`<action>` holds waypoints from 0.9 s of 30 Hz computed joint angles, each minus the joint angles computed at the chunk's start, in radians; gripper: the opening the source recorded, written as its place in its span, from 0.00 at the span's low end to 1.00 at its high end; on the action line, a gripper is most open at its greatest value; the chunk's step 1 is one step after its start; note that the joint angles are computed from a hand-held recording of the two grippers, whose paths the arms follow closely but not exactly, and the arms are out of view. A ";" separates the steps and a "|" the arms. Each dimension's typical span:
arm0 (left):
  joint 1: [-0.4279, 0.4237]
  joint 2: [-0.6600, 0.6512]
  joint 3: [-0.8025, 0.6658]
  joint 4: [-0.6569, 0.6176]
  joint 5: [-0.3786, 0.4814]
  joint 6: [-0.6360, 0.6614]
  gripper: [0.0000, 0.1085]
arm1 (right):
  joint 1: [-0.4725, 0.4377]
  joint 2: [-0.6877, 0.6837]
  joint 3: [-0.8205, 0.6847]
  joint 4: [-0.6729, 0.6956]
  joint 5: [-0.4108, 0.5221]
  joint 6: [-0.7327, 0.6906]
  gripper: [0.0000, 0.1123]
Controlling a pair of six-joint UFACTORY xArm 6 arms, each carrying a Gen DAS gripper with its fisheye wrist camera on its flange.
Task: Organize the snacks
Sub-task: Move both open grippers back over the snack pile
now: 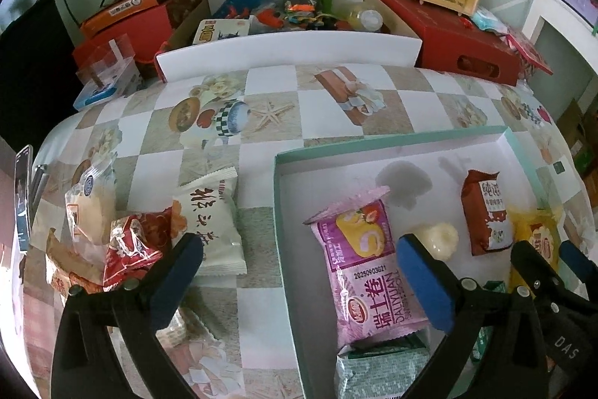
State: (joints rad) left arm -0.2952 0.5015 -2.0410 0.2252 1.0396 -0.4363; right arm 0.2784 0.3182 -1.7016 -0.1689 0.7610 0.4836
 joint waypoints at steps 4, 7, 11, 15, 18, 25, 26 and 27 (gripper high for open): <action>0.006 -0.011 0.014 -0.019 -0.009 0.000 0.95 | 0.004 0.000 -0.002 -0.017 0.001 -0.003 0.92; 0.013 -0.026 0.033 -0.035 -0.018 -0.003 0.95 | 0.006 0.002 -0.007 0.009 0.004 -0.022 0.92; 0.025 -0.059 0.072 -0.071 -0.039 0.005 0.95 | 0.014 -0.002 -0.013 0.007 0.008 -0.024 0.92; 0.040 -0.114 0.139 -0.100 -0.079 0.009 0.95 | 0.028 -0.007 -0.021 -0.006 0.000 -0.013 0.92; 0.056 -0.166 0.202 -0.111 -0.108 -0.002 0.95 | 0.047 -0.001 -0.036 0.006 -0.006 -0.033 0.92; 0.114 -0.285 0.339 -0.083 -0.131 -0.034 0.95 | 0.095 0.019 -0.077 0.004 -0.006 -0.046 0.92; 0.123 -0.302 0.359 -0.081 -0.137 -0.040 0.95 | 0.104 0.024 -0.086 0.011 -0.007 -0.052 0.92; 0.136 -0.326 0.387 -0.075 -0.146 -0.048 0.95 | 0.113 0.029 -0.094 0.017 -0.007 -0.058 0.92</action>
